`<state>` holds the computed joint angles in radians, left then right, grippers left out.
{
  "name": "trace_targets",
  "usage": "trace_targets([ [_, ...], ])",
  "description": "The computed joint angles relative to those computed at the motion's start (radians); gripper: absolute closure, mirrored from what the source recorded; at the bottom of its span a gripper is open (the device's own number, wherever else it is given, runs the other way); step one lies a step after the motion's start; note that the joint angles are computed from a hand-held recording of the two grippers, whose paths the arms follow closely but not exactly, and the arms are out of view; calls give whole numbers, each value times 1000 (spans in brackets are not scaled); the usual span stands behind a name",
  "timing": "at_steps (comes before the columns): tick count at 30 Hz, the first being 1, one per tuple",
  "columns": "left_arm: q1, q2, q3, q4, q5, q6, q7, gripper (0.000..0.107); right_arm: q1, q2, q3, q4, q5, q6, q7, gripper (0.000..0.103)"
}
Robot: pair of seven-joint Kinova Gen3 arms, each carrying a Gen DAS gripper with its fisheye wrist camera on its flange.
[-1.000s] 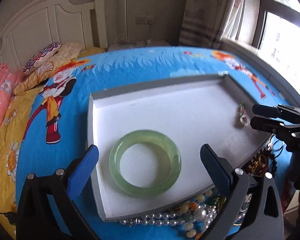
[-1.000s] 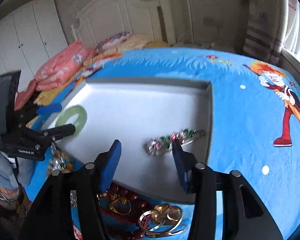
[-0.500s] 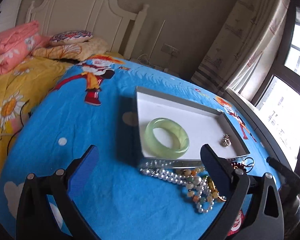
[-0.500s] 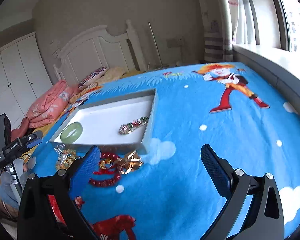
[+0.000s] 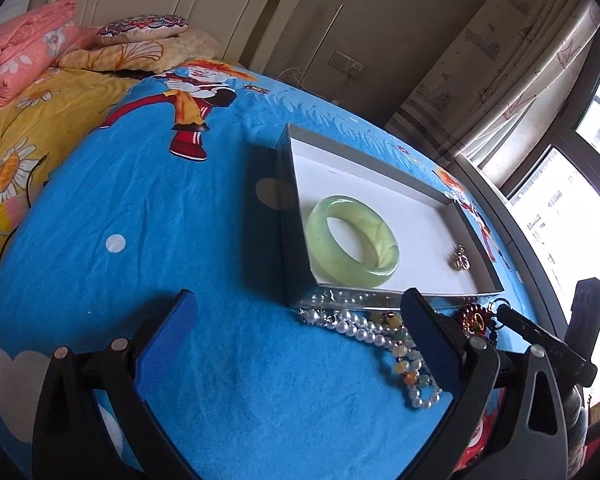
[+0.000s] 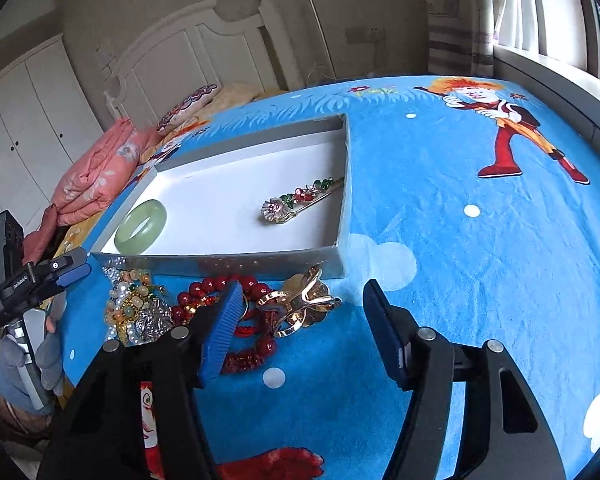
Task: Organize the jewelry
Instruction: 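Withdraw both grippers from the tray back toward the jewelry pile, then grasp the multicolor bead bracelet with the left gripper while the right grasps a gold flower ring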
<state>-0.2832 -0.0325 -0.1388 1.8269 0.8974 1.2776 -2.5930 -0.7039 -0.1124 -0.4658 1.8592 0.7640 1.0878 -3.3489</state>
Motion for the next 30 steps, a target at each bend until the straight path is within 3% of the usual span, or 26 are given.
trace_targets([
  [3,-7,-3,-7,4,14,42,-56,7,5,4,16,-4,-27,-25,31,57],
  [10,16,-69,-16,33,-36,114,-172,7,3,11,3,-2,-4,-15,-4,58],
  [16,78,-133,-14,59,-70,109,-240,7,-9,-11,-26,35,69,-2,-110,58],
  [20,129,-182,5,85,-112,37,-263,9,-5,-39,-37,72,106,-27,-175,58],
  [22,157,-185,9,87,-132,14,-267,21,2,-39,-44,73,107,-24,-179,58],
  [27,199,-184,2,83,-125,-17,-248,30,8,-41,-50,78,114,-28,-184,58],
  [29,219,-191,7,73,-133,-15,-275,41,10,-41,-51,79,114,-30,-185,58],
  [30,233,-201,26,70,-157,-31,-281,53,11,-42,-51,79,113,-31,-182,58],
])
